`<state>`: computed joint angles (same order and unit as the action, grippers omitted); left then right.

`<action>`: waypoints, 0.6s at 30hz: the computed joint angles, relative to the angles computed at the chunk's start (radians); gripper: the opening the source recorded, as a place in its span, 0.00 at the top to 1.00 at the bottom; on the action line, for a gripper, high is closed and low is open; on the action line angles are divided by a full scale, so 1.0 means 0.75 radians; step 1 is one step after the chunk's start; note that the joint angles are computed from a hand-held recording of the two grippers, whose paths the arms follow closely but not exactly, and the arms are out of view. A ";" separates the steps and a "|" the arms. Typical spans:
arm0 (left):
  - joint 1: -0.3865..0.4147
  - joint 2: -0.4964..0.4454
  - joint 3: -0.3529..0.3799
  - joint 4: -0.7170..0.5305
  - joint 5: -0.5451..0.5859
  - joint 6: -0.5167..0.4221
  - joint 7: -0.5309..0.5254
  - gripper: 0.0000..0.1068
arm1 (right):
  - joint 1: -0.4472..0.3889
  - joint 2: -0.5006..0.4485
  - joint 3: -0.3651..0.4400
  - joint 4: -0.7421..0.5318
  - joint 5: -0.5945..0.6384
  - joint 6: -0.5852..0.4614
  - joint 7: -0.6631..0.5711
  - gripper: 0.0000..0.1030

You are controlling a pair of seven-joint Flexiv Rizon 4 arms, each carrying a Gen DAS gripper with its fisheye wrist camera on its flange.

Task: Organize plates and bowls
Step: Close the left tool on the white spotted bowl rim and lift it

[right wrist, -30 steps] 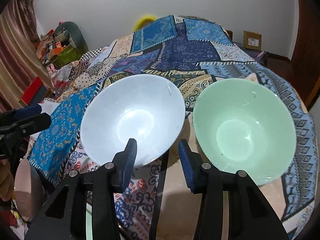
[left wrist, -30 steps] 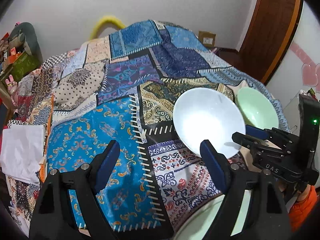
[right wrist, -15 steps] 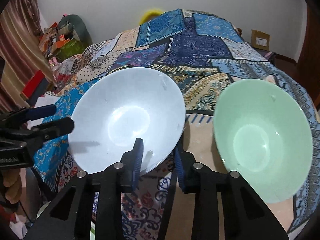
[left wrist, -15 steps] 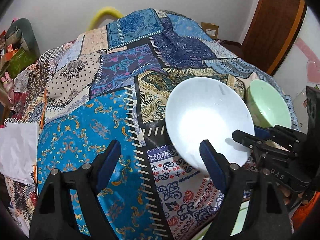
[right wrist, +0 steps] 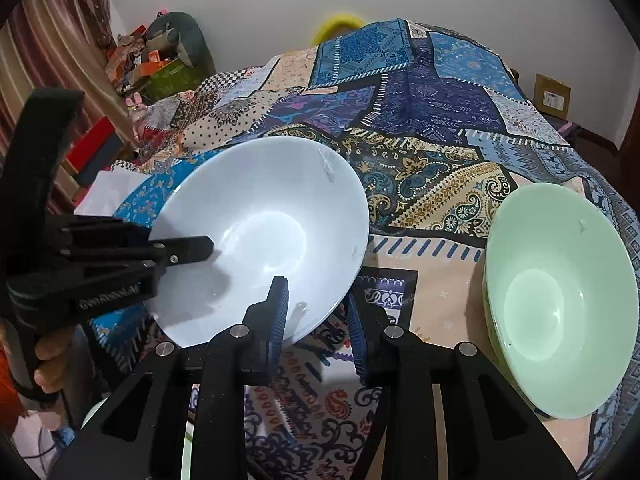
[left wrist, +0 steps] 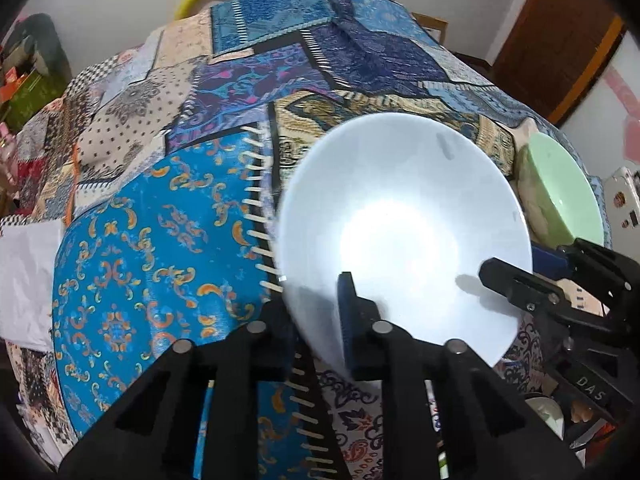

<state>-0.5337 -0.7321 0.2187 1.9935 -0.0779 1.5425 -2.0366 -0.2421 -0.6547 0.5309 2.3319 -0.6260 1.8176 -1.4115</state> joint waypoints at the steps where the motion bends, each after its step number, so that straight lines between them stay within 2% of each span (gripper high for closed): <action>1: -0.007 -0.002 0.008 -0.003 0.001 -0.001 -0.003 0.83 | 0.002 0.000 -0.002 0.000 0.002 0.003 0.002 0.75; 6: -0.063 0.001 0.061 -0.012 0.027 -0.025 -0.021 0.83 | 0.012 0.020 -0.013 0.013 0.007 0.012 0.020 0.75; 12: -0.081 0.044 0.064 0.026 0.044 -0.001 -0.052 0.83 | -0.049 0.057 0.027 0.055 -0.022 0.023 0.048 0.75; 18: -0.178 0.114 0.139 0.080 0.076 0.005 -0.121 0.83 | -0.116 0.127 0.051 0.125 -0.108 0.076 0.104 0.75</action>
